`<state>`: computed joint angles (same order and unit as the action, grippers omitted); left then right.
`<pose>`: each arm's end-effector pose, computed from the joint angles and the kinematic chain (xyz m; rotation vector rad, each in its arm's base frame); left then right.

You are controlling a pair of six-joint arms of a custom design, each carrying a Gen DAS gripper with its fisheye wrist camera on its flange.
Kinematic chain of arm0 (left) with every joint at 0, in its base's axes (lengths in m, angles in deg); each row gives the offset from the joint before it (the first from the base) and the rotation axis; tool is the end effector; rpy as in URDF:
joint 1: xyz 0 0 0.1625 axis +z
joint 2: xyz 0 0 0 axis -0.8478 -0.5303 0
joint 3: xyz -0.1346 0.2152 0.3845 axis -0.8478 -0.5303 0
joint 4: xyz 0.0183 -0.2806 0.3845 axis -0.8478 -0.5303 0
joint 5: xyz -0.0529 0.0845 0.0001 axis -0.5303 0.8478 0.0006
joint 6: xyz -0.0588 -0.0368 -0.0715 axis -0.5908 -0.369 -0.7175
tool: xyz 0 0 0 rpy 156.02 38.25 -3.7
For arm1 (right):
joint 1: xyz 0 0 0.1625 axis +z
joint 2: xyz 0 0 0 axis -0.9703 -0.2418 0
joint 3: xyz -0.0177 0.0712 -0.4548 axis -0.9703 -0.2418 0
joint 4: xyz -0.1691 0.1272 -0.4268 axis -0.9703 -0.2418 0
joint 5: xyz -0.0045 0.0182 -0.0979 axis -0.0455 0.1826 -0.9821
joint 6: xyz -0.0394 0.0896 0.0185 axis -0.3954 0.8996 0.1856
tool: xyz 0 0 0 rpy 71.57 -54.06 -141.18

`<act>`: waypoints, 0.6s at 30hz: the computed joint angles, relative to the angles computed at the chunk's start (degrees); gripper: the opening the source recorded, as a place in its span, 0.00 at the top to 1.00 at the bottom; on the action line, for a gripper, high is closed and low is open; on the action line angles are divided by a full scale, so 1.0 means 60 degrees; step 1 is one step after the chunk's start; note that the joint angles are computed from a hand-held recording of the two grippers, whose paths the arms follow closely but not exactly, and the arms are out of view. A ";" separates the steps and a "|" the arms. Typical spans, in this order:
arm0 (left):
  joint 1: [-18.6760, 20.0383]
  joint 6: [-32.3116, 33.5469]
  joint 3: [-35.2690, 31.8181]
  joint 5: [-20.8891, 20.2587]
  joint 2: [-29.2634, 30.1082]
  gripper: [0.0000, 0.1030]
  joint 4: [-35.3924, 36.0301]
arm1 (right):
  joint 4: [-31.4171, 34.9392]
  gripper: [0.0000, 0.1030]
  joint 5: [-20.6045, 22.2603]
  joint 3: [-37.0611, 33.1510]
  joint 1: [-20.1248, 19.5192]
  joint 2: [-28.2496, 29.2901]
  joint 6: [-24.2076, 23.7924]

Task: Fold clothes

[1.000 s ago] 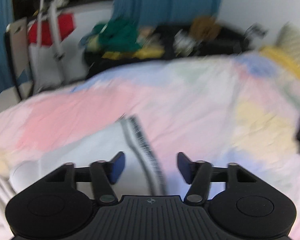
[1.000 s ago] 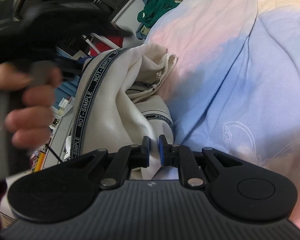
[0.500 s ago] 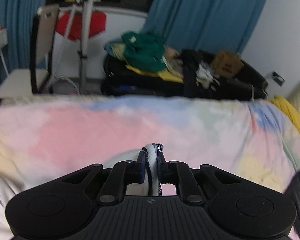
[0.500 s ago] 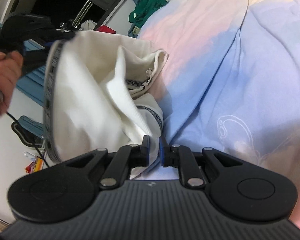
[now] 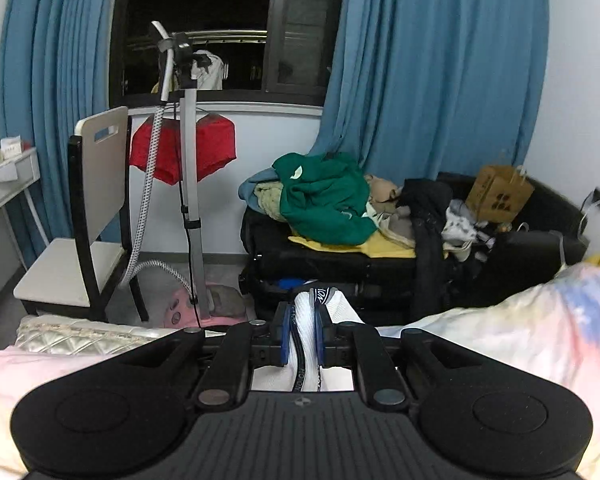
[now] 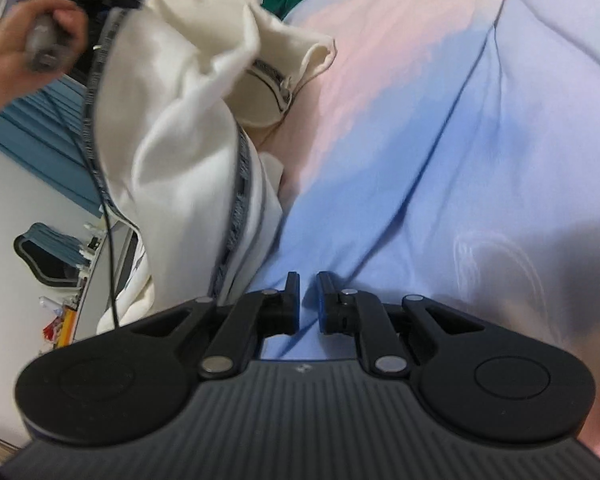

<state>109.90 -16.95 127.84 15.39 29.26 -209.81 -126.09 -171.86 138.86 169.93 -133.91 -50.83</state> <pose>-0.3748 -0.8339 0.1648 0.3070 2.0820 -1.2518 0.1677 -0.5341 0.0840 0.0782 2.8934 -1.1092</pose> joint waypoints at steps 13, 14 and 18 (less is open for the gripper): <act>0.0360 -0.1443 0.2732 -0.1005 -0.1146 0.55 -0.1510 | -0.0586 0.87 -0.0053 -0.0226 -0.0003 0.0235 -0.0735; 0.0249 -0.1434 0.3092 -0.0999 -0.1399 0.46 -0.1657 | -0.0635 0.87 -0.0051 -0.0221 0.0011 0.0221 -0.0783; -0.0471 -0.1305 0.5084 -0.0706 -0.2654 0.35 -0.2408 | -0.0853 0.87 0.0038 -0.0126 0.0064 0.0091 -0.0900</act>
